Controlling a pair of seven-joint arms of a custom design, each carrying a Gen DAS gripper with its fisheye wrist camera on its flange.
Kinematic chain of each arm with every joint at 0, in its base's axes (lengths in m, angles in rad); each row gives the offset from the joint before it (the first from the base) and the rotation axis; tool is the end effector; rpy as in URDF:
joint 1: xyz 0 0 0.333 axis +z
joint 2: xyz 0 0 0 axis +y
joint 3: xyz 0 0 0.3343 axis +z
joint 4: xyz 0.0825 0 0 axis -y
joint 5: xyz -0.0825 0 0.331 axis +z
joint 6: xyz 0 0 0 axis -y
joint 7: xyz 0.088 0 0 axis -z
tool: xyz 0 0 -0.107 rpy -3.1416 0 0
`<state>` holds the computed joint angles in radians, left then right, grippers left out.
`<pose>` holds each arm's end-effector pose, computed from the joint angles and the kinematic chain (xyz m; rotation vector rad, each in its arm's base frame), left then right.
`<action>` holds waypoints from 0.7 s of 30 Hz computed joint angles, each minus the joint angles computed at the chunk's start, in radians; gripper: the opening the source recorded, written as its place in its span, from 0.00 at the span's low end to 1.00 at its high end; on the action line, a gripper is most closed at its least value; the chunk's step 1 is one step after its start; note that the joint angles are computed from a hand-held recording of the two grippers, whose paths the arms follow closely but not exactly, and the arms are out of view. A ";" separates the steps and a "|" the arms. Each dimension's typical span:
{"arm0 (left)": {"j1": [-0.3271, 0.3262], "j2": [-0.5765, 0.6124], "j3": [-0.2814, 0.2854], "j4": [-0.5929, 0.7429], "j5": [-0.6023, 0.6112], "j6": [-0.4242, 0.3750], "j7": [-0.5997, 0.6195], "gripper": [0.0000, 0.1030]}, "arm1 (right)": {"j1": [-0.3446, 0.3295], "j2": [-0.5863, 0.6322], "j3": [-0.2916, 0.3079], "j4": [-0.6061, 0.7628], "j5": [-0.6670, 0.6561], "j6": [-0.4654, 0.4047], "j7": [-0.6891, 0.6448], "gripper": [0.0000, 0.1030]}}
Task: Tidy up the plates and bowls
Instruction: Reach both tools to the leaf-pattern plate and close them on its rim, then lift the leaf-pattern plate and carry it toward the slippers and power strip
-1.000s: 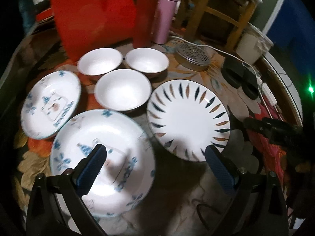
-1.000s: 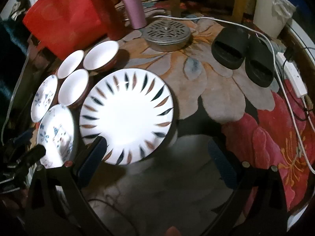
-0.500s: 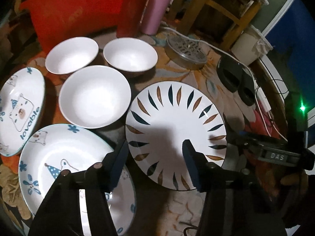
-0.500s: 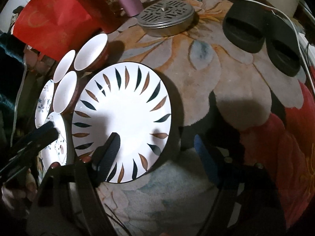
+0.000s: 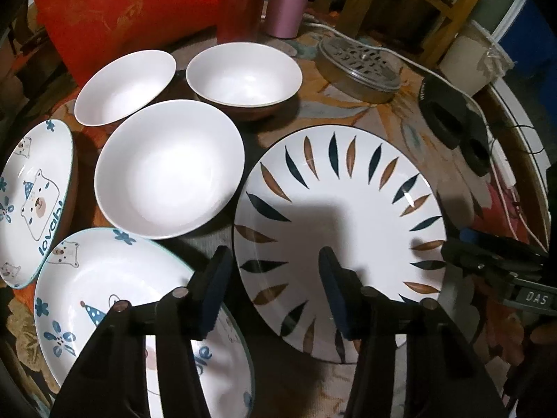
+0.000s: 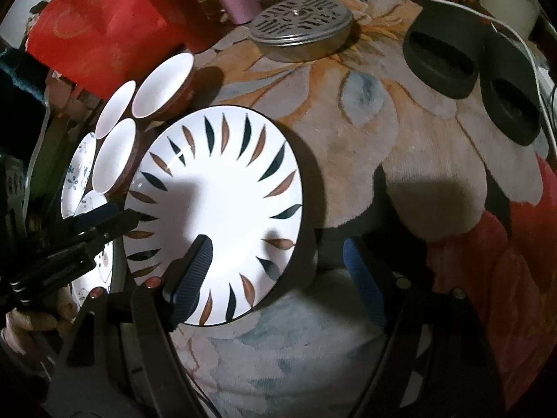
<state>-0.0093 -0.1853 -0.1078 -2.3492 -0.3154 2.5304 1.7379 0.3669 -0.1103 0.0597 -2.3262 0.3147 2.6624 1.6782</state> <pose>0.4574 -0.0528 0.4909 -2.0290 2.1556 -0.6008 0.4440 0.1929 0.4816 -1.9475 1.8098 -0.0640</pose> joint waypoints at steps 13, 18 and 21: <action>0.012 0.088 -0.014 0.070 0.156 -0.069 -0.135 0.32 | -0.018 0.076 0.003 0.058 0.113 -0.013 -0.086 0.59; 0.012 0.085 -0.010 0.063 0.170 -0.055 -0.146 0.25 | -0.035 0.105 0.016 0.078 0.155 -0.050 -0.119 0.31; 0.014 0.083 -0.004 0.062 0.146 -0.058 -0.139 0.21 | -0.041 0.106 0.024 0.073 0.134 -0.055 -0.119 0.20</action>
